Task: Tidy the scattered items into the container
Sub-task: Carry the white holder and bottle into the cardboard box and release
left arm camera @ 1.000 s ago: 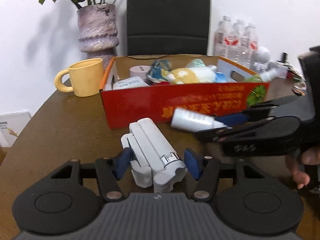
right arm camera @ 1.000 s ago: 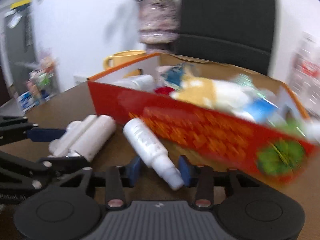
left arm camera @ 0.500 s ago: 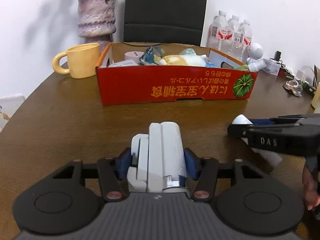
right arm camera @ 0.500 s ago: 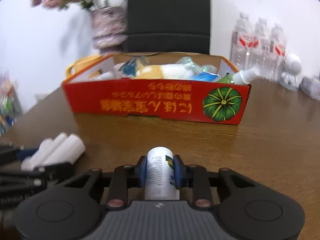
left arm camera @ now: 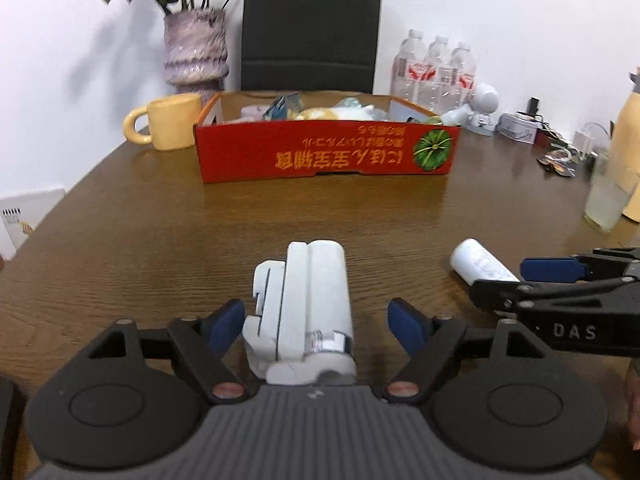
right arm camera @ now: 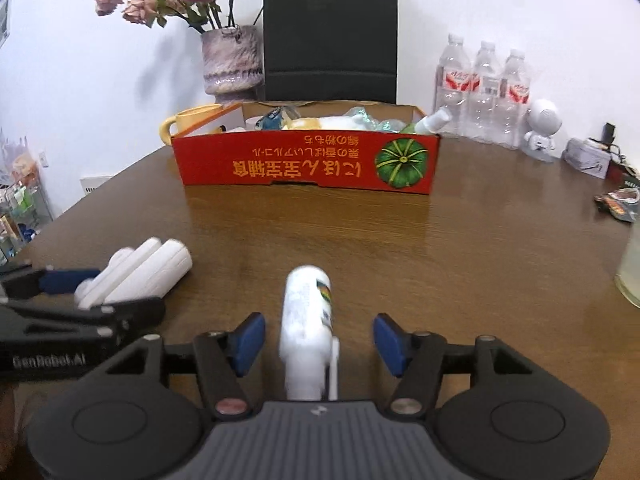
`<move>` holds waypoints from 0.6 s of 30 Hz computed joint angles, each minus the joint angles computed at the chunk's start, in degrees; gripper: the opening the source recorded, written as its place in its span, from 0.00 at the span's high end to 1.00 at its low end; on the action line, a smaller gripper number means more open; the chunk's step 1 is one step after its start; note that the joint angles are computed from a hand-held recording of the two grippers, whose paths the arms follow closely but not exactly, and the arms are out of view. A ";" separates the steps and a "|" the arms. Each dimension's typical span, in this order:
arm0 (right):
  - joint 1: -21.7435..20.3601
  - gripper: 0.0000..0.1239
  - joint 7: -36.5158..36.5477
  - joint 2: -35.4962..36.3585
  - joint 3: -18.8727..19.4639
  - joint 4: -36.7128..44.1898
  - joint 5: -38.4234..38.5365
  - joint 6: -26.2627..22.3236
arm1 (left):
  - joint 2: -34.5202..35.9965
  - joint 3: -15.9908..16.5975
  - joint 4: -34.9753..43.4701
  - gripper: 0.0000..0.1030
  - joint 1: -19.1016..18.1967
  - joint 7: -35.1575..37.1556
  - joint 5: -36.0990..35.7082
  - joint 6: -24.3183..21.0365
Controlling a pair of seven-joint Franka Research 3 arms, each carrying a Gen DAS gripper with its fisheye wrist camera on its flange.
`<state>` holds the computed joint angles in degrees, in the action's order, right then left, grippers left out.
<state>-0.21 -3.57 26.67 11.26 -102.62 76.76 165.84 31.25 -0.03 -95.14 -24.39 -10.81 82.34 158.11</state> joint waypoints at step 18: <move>2.45 0.79 -7.18 -1.46 -1.52 5.22 10.16 -3.51 | 0.79 2.12 9.34 0.47 5.37 -7.49 4.58 15.05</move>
<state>2.24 -10.75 25.21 9.75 -97.39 86.91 162.33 32.04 2.09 -85.80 -19.02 -18.30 86.91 173.16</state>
